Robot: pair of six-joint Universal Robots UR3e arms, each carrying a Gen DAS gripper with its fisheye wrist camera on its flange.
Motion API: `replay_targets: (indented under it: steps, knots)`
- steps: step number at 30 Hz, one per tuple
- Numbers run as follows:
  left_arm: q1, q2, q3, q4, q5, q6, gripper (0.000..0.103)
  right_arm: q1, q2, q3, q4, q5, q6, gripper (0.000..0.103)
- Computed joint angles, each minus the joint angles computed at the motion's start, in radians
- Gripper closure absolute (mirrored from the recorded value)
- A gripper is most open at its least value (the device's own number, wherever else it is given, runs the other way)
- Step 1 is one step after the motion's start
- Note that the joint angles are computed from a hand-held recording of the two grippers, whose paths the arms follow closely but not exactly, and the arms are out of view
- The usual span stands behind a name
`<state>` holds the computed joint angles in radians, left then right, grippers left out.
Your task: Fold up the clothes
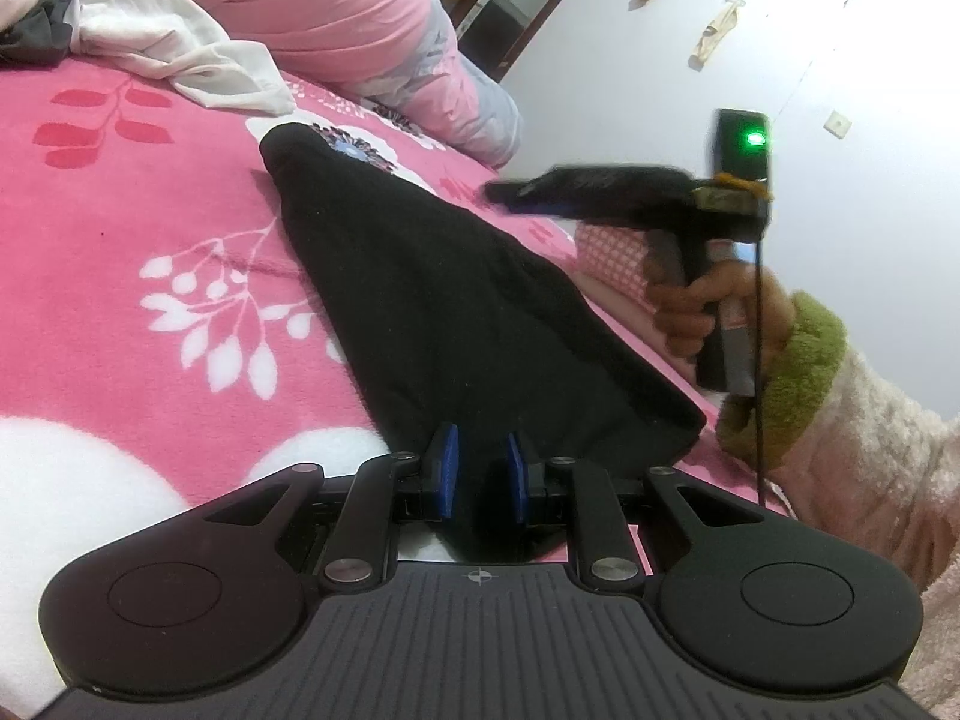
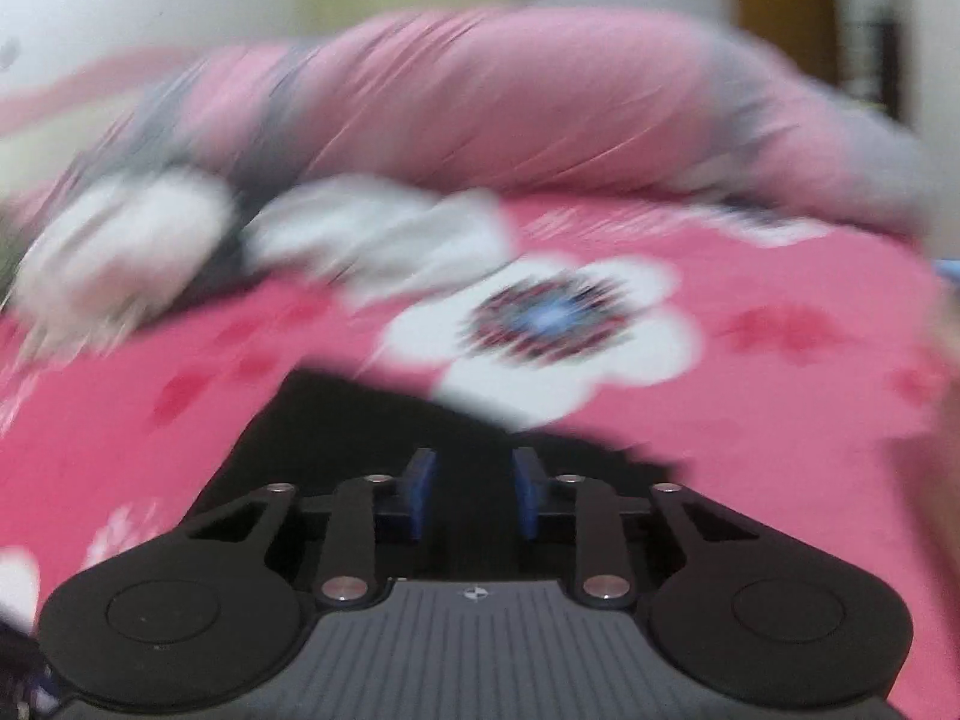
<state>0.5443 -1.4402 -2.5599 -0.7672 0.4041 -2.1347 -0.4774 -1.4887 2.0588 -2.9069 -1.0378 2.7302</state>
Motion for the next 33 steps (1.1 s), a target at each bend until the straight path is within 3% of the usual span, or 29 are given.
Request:
replay_targets:
  steps: [2,5,7,8,10,12,14,17,20,22,26,28,29,33]
  knots:
    - [0.003,0.009,-0.009,0.005,-0.001,0.003,0.085,0.054,0.065,-0.075,0.081,-0.044,-0.048,0.083]
    - [0.008,0.018,-0.015,-0.007,-0.004,0.015,0.085,0.048,0.175,-0.199,0.062,-0.152,0.131,0.102]
    - [0.013,0.018,-0.011,-0.032,-0.008,0.031,0.085,0.073,0.160,-0.225,0.037,-0.231,0.193,0.100]
    - [0.015,0.018,-0.009,-0.044,-0.010,0.040,0.085,0.083,0.138,-0.216,0.028,-0.224,0.175,0.100]
    - [0.017,0.014,-0.008,-0.051,-0.015,0.047,0.084,0.080,0.069,-0.199,0.101,-0.105,0.100,0.100]
    - [0.018,0.014,-0.013,-0.050,-0.020,0.056,0.084,0.095,0.040,-0.236,0.286,0.038,-0.025,0.100]
    - [0.022,0.022,-0.026,-0.042,-0.022,0.068,0.083,0.155,0.090,-0.313,0.421,0.087,-0.123,0.100]
    - [0.025,0.055,-0.072,0.024,-0.018,0.067,0.083,0.283,0.274,-0.453,0.352,-0.110,-0.063,0.102]
    - [0.025,0.075,-0.107,0.087,-0.015,0.065,0.082,0.290,0.392,-0.561,0.243,-0.185,0.115,0.102]
    - [0.032,0.075,-0.094,0.037,-0.019,0.089,0.082,0.301,0.382,-0.561,0.193,-0.222,0.156,0.100]
    - [0.039,0.068,-0.077,-0.024,-0.029,0.125,0.081,0.247,0.260,-0.519,0.419,0.007,-0.012,0.099]
    - [0.034,0.050,-0.073,-0.005,-0.032,0.117,0.080,0.282,0.269,-0.558,0.540,0.015,-0.092,0.099]
    - [0.033,0.045,-0.071,-0.001,-0.033,0.116,0.080,0.309,0.302,-0.577,0.530,-0.012,-0.096,0.099]
    - [0.036,0.054,-0.074,-0.009,-0.033,0.123,0.080,0.357,0.530,-0.764,0.398,-0.094,0.105,0.100]
